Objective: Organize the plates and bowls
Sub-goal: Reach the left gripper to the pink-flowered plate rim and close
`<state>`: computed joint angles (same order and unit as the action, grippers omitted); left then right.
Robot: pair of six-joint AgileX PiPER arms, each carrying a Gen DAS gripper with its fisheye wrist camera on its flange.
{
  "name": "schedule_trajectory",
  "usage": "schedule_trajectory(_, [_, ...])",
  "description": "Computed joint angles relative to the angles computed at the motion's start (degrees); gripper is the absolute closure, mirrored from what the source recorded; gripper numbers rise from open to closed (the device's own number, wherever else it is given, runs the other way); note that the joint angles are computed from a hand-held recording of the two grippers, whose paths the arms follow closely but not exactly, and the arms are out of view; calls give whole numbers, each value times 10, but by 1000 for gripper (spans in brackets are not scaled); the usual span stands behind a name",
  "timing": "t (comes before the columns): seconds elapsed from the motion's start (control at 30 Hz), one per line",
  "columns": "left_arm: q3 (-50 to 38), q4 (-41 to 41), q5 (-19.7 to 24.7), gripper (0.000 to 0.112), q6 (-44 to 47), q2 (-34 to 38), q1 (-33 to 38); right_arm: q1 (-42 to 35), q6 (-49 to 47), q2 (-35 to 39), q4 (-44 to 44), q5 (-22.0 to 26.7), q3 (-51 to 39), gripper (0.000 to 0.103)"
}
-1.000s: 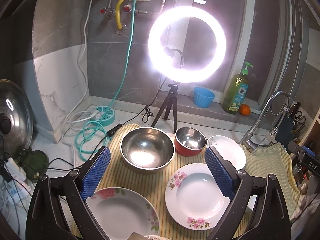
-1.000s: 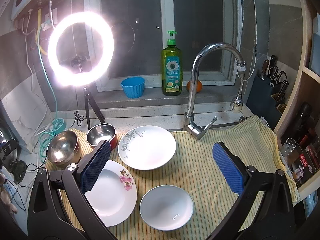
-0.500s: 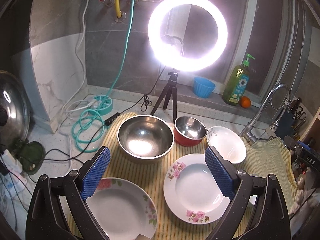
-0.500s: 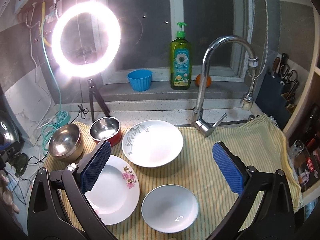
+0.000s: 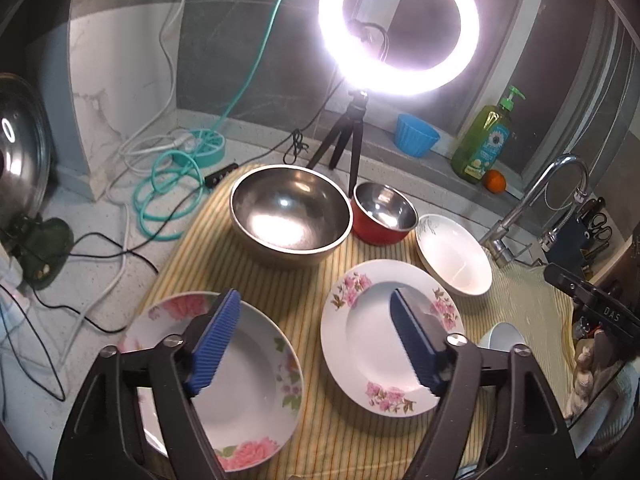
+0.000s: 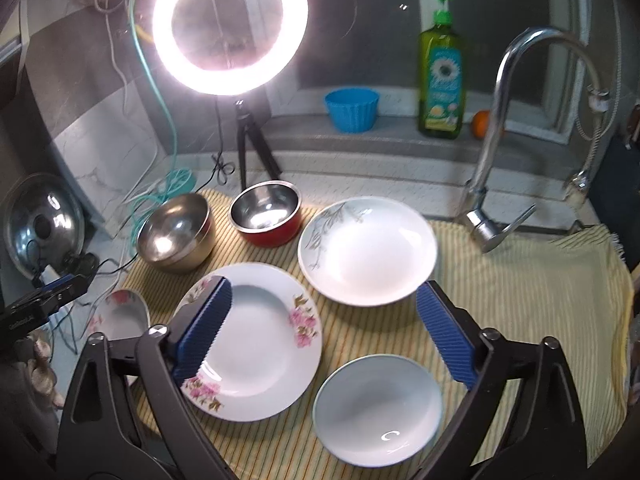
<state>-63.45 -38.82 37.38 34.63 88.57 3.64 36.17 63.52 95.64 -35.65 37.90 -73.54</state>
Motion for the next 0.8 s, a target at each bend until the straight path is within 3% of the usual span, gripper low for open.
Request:
schedule_trajectory(0.17, [-12,-20,41,63,18,33,9,-40,-154,19,170,-52,-4,26])
schedule_trajectory(0.23, [-16,-33,57,69,26,45,13,-60,-240,33,259,-60,-13,42])
schedule_trajectory(0.27, [-15,-37,62,71,27,49,13,-68,-280,42,297,-56,-21,45])
schedule_trajectory(0.43, [5,-51,77,85,25,53,12,-106,-449,100,433,-11,-88,52])
schedule_trajectory(0.67, [67,-77,78,91,2,30,-3,-132,-575,200,503,90,-243,53])
schedule_trajectory(0.8, [119,-96,54,92,-7,4,-24,-149,-627,276,551,161,-350,54])
